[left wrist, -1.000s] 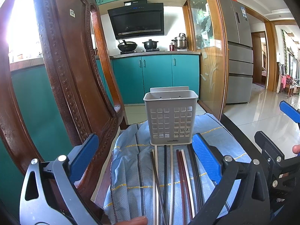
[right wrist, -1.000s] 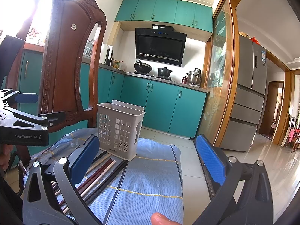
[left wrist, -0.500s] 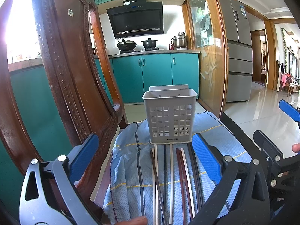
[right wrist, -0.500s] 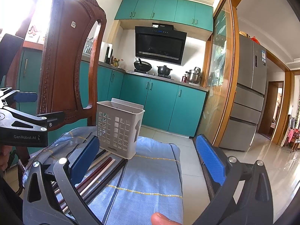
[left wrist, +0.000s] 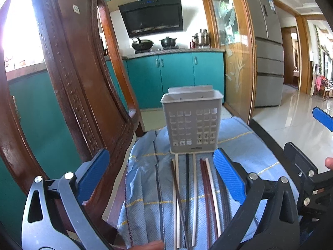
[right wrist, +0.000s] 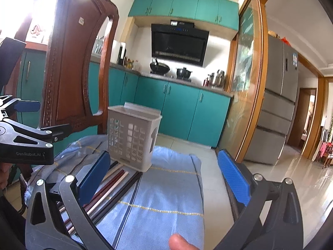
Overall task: Organize utensils
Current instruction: 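Lower both tools toward the row of chopsticks beside the white holder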
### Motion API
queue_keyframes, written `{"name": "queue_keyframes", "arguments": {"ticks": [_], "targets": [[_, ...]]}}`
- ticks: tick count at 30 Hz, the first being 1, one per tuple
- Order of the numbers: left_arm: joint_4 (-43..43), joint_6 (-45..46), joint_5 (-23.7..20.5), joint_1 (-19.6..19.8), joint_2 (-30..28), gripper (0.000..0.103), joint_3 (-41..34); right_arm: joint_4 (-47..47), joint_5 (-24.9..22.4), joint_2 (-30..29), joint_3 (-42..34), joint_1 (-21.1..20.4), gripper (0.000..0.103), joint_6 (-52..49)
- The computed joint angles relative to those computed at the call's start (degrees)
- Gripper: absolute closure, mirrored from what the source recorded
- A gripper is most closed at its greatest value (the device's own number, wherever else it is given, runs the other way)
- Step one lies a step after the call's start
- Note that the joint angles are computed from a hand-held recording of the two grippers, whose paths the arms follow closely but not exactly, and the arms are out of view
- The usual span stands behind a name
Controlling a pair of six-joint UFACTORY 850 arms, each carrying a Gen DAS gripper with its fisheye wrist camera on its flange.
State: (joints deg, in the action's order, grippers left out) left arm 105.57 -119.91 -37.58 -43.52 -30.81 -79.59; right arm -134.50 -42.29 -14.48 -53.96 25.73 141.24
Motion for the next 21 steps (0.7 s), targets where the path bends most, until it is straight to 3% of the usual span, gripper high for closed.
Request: {"name": "queue_keyframes", "arguments": {"ticks": [9, 11, 15, 17, 18, 21], "targets": [[-5.91, 5.71, 4.48, 0.7, -1.14, 0.004, -1.75, 3.12, 14.87, -1.79, -3.75, -4.02, 0.003, 2.48], [-7.26, 7.64, 4.77, 0.58, -1.55, 0.004, -2.32, 0.7, 19.25, -2.3, -4.55, -5.15, 0.008, 5.8], [-8.59, 9.98, 6.51, 0.63, -2.05, 0.007, -3.01, -1.23, 23.53, -2.81, -5.35, -6.3, 0.018, 8.86], [-10.07, 11.95, 6.93, 0.63, -2.34, 0.022, -3.43, -0.24, 24.44, -2.96, -5.64, -6.57, 0.03, 7.51], [-12.48, 14.26, 8.11, 0.9, -2.64, 0.037, -4.01, 1.89, 24.83, -3.18, -6.04, -6.59, 0.034, 5.11], [-23.59, 24.63, 12.72, 2.29, -3.95, 0.064, -6.69, 3.93, 29.03, -3.93, -7.83, -7.49, 0.05, 1.28]]}}
